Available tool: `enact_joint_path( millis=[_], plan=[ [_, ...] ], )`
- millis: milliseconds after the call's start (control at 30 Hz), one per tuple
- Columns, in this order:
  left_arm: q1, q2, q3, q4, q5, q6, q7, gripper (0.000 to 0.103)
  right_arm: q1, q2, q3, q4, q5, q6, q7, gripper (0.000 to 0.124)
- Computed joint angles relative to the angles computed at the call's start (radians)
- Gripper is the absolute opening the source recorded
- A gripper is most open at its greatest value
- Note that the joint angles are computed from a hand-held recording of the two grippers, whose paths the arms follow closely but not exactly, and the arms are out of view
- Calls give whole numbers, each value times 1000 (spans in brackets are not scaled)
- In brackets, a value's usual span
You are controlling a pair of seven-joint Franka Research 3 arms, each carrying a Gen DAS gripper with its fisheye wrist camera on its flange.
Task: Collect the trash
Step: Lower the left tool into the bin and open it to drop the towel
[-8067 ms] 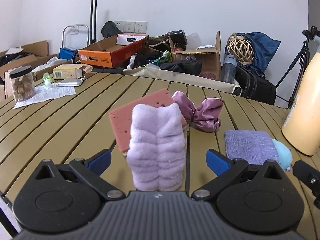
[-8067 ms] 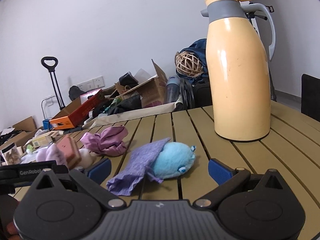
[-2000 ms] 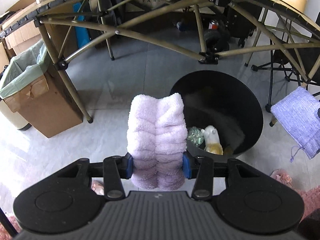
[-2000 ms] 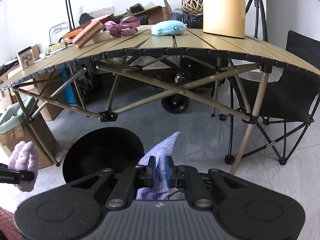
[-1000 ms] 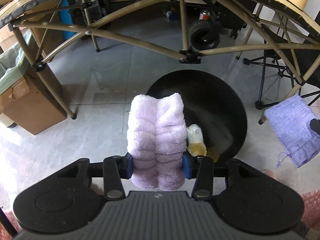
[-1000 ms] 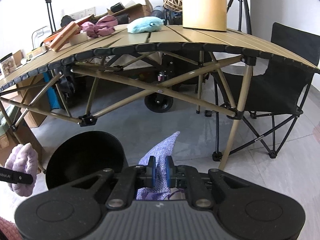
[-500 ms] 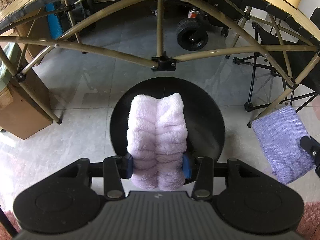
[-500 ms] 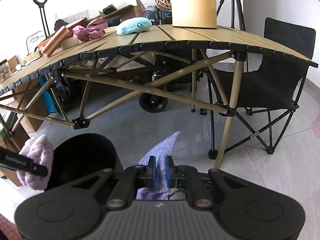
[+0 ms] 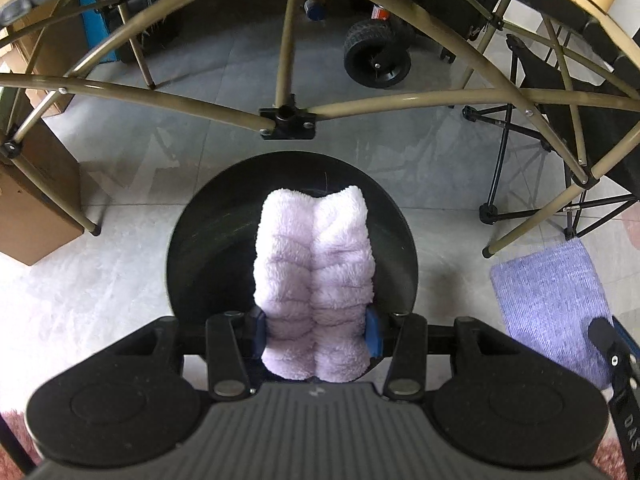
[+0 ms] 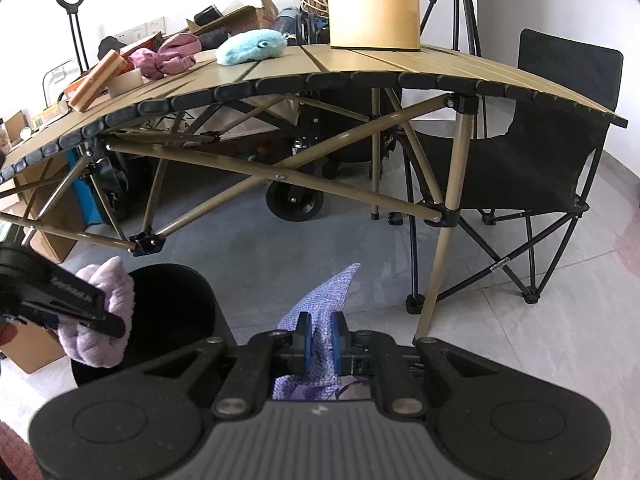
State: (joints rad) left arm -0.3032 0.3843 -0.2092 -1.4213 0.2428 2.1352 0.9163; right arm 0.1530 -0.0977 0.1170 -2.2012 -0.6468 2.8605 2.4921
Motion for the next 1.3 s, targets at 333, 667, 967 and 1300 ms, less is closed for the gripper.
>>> enact_joint_path(
  millis=[333,667,967,1300],
  plan=[
    [-36,132,15,165,12,-119,-44,45,-6,-2,-7,-9,23,-5,-11,9],
    [-48,193,22,241,6,-187,-48,45,-12,-2,-4,-12,25,-12,-3,9],
    [-51,168,24,208,22,-158,-51,64,-11,-5,-6,-16,39,0,-20,9],
    [-57,183,23,244,23,-200,-44,100,-18,-12,-1,-25,42,10,-24,9]
  ],
)
